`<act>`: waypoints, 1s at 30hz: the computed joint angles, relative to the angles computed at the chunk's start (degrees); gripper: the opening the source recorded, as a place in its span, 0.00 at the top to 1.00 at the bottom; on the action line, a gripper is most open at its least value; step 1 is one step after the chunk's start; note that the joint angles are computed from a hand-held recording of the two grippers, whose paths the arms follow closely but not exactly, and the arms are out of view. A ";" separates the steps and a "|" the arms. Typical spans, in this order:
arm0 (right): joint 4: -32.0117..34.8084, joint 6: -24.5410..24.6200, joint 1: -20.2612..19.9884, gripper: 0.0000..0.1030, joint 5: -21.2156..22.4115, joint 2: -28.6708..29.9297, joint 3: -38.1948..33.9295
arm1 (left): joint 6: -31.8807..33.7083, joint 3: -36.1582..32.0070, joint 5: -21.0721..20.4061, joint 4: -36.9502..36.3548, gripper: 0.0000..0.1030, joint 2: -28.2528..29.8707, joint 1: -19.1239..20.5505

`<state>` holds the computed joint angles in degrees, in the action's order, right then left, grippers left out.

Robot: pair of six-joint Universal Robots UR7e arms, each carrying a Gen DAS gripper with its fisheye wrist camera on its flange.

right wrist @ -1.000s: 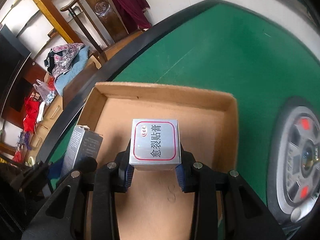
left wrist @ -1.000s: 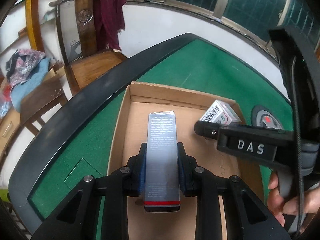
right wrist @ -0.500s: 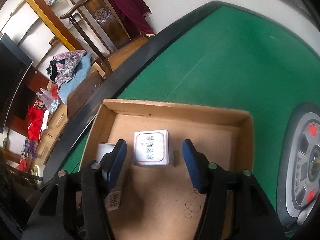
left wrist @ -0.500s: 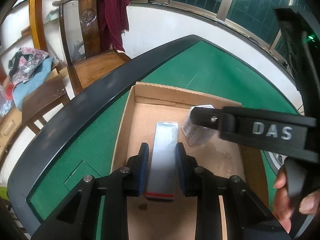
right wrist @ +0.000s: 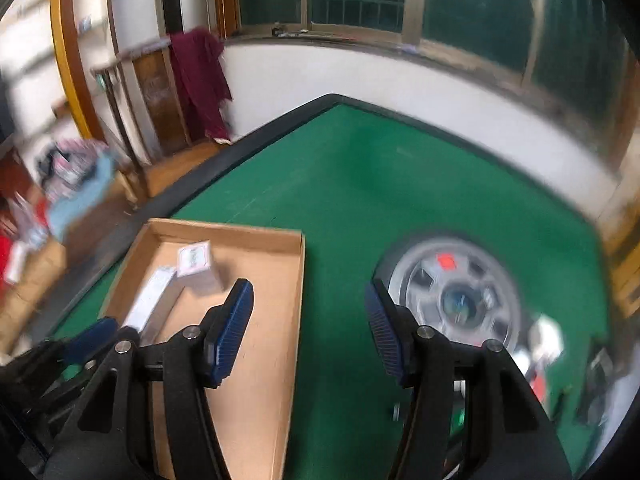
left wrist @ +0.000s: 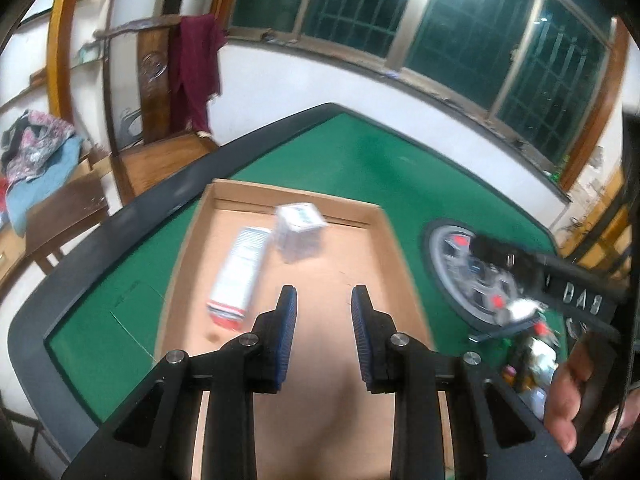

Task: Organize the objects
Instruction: 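Grasp the white pill bottle with the left gripper while the right grasps the black snack bag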

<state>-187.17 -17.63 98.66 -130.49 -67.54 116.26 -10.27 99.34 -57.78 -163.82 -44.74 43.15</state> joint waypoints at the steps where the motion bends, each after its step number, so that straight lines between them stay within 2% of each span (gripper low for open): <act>1: 0.12 0.17 -1.16 0.45 1.55 -3.03 2.83 | 0.28 0.94 -0.54 -0.87 0.76 -0.33 -0.53; 3: -2.82 -1.59 -2.82 0.45 4.10 -7.38 7.50 | 1.07 3.22 -1.79 -2.37 0.76 -0.72 -2.44; 6: 2.75 -3.64 -6.20 0.45 11.51 -17.50 13.72 | 2.59 5.95 -3.44 -3.63 0.75 -0.96 -4.77; 9: -0.17 -4.86 -8.31 0.45 10.88 -25.38 20.36 | 2.41 7.96 -6.28 -4.03 0.72 -0.74 -6.37; 10: 0.74 -4.96 -9.80 0.45 11.12 -28.74 22.54 | 2.50 8.41 -7.02 -4.04 0.72 -0.56 -6.80; 13: 3.07 -8.09 -15.21 0.47 16.19 -36.32 27.34 | 2.62 10.21 -7.80 -4.96 0.72 0.08 -8.46; 15: 1.78 -11.11 -17.09 0.48 17.34 -37.83 29.64 | 1.92 11.22 -7.69 -4.81 0.72 0.40 -9.54; 17: 4.60 -14.73 -20.02 0.48 21.98 -40.26 31.19 | 1.54 11.58 -7.99 -4.05 0.72 0.71 -10.00; 18: 5.67 -15.88 -20.74 0.48 22.98 -40.30 31.64 | 1.46 11.87 -7.87 -3.72 0.72 0.72 -10.16; 21: 6.05 -18.30 -20.21 0.48 21.87 -37.72 32.59 | 0.75 13.32 -7.54 -3.89 0.72 0.19 -10.56; 24: 1.26 -21.27 -18.83 0.48 17.77 -32.36 32.34 | 0.48 13.53 -7.61 -3.71 0.72 0.39 -10.71; 26: 1.74 -19.97 -19.31 0.48 17.00 -30.93 31.33 | 0.71 13.56 -7.02 -3.60 0.72 0.58 -10.80; 30: 3.16 -18.15 -21.52 0.48 18.51 -29.81 28.95 | 1.90 12.95 -7.87 -3.34 0.72 1.12 -10.49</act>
<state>-184.01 -35.78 77.14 -111.98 -97.35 145.21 -8.37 112.29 -65.65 -167.16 -43.62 32.66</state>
